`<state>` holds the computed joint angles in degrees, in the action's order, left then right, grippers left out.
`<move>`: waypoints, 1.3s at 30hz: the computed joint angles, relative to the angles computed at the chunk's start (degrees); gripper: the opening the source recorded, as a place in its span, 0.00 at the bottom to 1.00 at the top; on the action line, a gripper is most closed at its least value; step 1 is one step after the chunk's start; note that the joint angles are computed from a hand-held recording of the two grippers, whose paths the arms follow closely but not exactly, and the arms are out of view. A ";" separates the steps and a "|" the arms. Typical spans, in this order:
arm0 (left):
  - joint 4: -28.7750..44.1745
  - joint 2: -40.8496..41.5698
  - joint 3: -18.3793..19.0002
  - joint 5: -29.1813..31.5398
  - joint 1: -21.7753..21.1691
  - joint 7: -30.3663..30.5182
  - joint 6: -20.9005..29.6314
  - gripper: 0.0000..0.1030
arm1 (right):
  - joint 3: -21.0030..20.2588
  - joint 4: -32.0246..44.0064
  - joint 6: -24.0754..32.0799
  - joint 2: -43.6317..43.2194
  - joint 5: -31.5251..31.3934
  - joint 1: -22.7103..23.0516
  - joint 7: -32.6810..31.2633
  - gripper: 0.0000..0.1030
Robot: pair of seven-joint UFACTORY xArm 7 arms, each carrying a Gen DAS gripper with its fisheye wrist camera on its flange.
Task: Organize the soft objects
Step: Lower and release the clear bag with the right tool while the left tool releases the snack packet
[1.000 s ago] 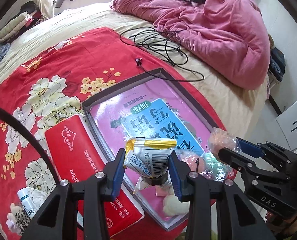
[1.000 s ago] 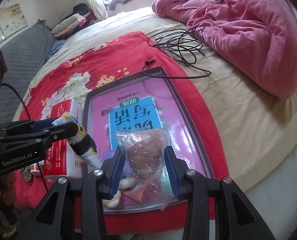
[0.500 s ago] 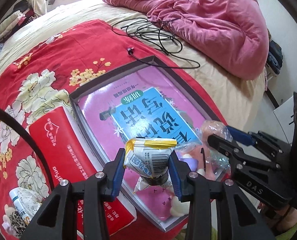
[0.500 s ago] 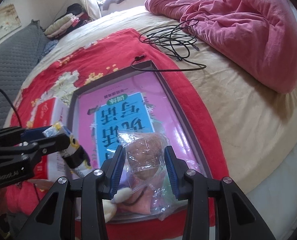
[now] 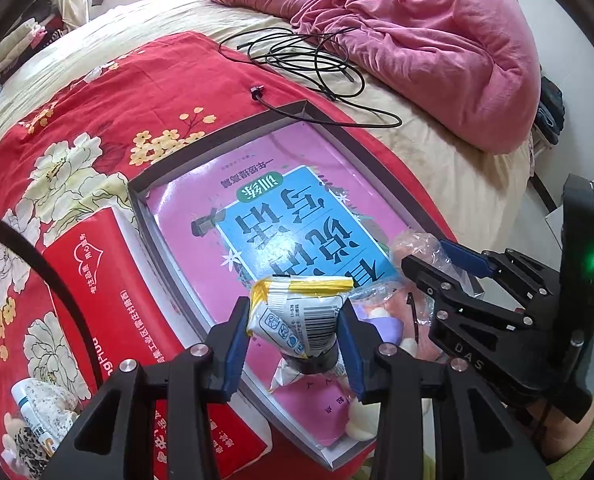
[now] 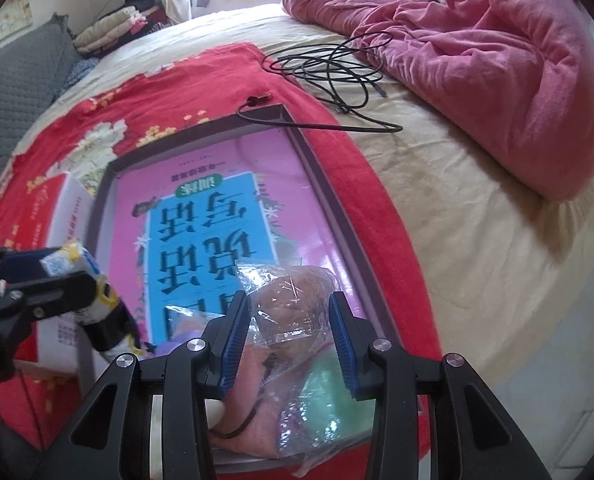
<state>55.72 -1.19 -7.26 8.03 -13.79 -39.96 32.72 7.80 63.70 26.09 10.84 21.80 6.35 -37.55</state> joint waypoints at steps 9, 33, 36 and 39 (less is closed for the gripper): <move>0.64 1.09 0.32 -0.76 0.10 0.68 -0.07 0.41 | 0.39 0.27 -0.98 0.91 -1.22 0.37 0.43 0.42; 1.61 2.57 0.83 -1.32 0.35 0.80 1.45 0.43 | 0.06 -0.47 2.61 -1.27 1.58 0.12 -2.56 0.52; 1.58 2.56 0.84 -1.34 0.34 0.73 1.44 0.43 | 0.04 -0.50 3.17 -1.95 3.28 -0.16 -3.70 0.53; 1.80 2.81 0.84 -1.07 0.29 0.46 1.66 0.43 | -0.25 -0.76 2.95 -2.46 3.23 0.16 -3.83 0.56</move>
